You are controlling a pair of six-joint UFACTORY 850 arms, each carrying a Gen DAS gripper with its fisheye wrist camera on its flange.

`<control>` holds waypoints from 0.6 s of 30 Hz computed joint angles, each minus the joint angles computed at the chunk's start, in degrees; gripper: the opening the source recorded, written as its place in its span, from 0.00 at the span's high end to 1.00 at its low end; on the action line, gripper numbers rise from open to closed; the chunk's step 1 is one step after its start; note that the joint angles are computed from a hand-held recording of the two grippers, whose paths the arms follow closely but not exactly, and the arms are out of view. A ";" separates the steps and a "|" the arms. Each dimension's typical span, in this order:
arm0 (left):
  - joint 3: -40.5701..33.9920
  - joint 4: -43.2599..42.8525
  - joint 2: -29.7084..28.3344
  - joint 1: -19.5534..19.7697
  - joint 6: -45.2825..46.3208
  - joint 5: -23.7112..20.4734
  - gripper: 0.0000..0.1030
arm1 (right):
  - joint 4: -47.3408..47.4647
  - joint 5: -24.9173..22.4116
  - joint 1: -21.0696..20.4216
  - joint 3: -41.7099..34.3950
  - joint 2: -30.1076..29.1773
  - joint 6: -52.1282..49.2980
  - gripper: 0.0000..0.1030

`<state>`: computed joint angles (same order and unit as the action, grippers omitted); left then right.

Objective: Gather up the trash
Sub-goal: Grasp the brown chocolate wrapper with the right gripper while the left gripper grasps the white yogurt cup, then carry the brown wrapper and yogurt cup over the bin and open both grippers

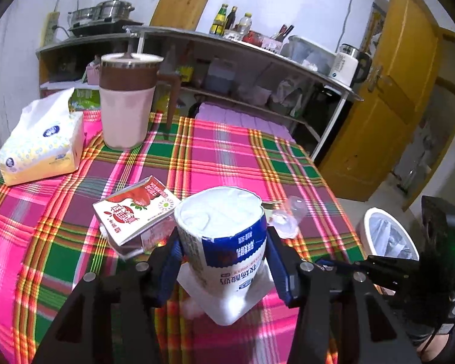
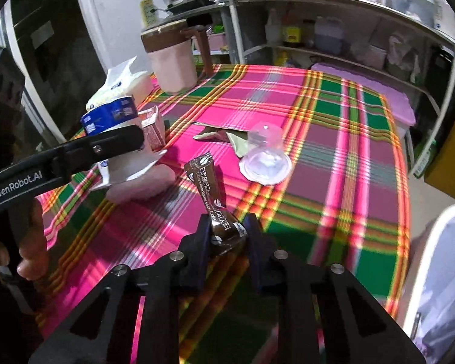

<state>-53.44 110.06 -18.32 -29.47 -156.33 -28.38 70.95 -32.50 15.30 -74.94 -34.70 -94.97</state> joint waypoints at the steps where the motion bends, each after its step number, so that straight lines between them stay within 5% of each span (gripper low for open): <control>1: 0.20 -0.76 0.44 -0.67 0.83 -0.63 0.49 | 1.20 -0.10 -0.45 1.14 0.95 -0.69 0.77; 18: 0.72 -8.38 3.97 -11.45 7.61 -5.87 0.49 | 14.02 -2.18 -8.22 16.50 14.24 -9.72 0.77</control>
<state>-52.72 101.68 -14.35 -40.92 -148.72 -34.25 84.98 -34.68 7.08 -58.44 -20.45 -104.69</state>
